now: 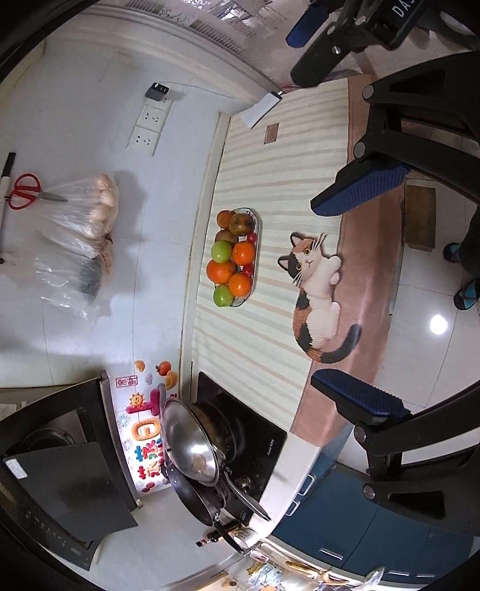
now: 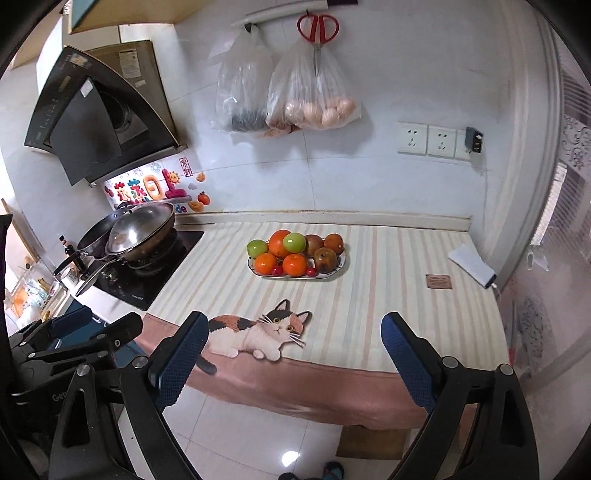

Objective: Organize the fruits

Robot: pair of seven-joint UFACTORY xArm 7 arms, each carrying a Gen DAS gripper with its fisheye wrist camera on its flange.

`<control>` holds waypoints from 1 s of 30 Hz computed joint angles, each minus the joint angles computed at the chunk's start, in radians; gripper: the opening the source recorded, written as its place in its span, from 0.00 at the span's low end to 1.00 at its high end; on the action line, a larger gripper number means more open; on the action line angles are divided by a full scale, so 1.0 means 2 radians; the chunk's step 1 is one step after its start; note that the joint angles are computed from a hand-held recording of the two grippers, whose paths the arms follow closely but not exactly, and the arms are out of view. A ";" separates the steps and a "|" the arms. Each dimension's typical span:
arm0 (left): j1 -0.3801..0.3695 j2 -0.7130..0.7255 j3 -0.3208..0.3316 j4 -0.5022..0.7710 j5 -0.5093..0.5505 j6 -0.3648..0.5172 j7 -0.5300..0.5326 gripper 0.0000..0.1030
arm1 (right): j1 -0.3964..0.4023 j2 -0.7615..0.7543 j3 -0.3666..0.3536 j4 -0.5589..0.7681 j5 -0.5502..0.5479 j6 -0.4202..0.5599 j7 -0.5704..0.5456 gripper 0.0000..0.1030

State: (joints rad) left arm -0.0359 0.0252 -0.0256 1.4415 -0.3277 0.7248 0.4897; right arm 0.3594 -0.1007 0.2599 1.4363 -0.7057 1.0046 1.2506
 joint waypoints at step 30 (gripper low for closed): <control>-0.019 -0.022 -0.002 -0.025 0.068 -0.030 -0.097 0.98 | -0.049 -0.035 0.005 -0.026 0.067 -0.042 -0.082 0.95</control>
State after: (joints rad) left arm -0.0749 -0.0194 -0.0302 1.3910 -0.1911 0.6644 0.2947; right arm 0.2624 -0.1706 0.2702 1.3840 -0.5708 0.9202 1.0858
